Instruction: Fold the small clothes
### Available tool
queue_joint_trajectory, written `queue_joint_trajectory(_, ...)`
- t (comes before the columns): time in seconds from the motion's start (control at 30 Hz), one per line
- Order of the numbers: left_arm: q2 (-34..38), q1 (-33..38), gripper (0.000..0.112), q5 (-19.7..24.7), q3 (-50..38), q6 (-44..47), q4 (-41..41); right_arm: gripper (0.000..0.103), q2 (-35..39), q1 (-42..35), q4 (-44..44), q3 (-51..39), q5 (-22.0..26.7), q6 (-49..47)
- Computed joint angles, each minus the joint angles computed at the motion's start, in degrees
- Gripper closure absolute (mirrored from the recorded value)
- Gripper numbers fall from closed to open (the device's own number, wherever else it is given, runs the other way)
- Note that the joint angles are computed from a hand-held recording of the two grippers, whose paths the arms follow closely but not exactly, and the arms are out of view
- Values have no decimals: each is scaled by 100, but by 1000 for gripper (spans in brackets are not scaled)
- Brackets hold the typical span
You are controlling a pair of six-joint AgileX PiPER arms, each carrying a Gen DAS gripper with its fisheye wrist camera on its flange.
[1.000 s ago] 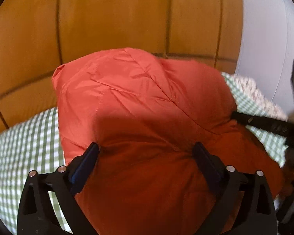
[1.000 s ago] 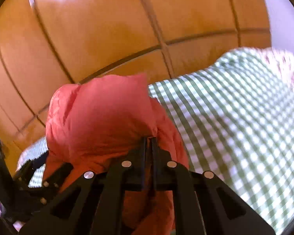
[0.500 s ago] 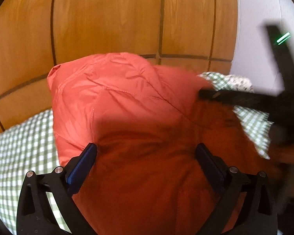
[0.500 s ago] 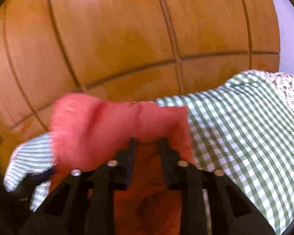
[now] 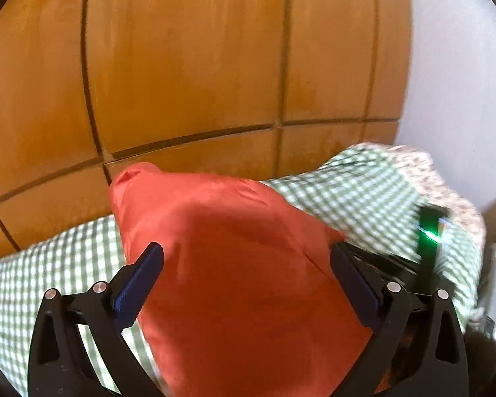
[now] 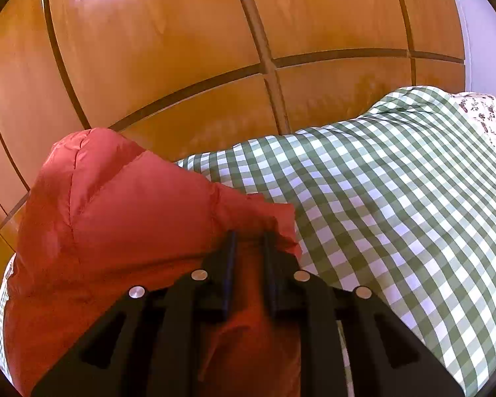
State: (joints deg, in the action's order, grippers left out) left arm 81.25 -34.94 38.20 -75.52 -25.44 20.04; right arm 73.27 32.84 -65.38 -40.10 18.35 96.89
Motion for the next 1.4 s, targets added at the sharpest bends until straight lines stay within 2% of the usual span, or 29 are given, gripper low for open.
queue_joint_trajectory(0.1,1001,244,20,712,-1016,128,-99,87,-46,126,-272,77,77,373)
queue_joint_trajectory(0.23,1657,238,19,895,-1355,-160,412,87,15,76,-36,21,44,233)
queue_joint_trajectory(0.4,1885,353,15,497,-1046,-360,557,87,256,184,192,-224,294,-151)
queue_joint_trajectory(0.67,1978,493,13,-116,-622,-580,564,87,357,75,-6,-193,118,45)
queue_joint_trajectory(0.9,2031,704,12,-646,-347,-431,211,87,434,59,-188,-206,79,209)
queue_joint_trajectory(1.03,1986,655,12,-748,-215,-696,473,87,417,76,-207,-202,90,239)
queue_joint_trajectory(1.2,1576,564,13,-769,158,-955,784,87,448,72,-935,-101,14,892)
queue_joint_trajectory(1.3,898,649,13,-1065,789,-593,297,86,422,-15,-1164,-40,-109,1117)
queue_joint_trajectory(1.4,101,839,13,-1395,1521,-301,-291,85,346,94,-1285,3,95,1264)
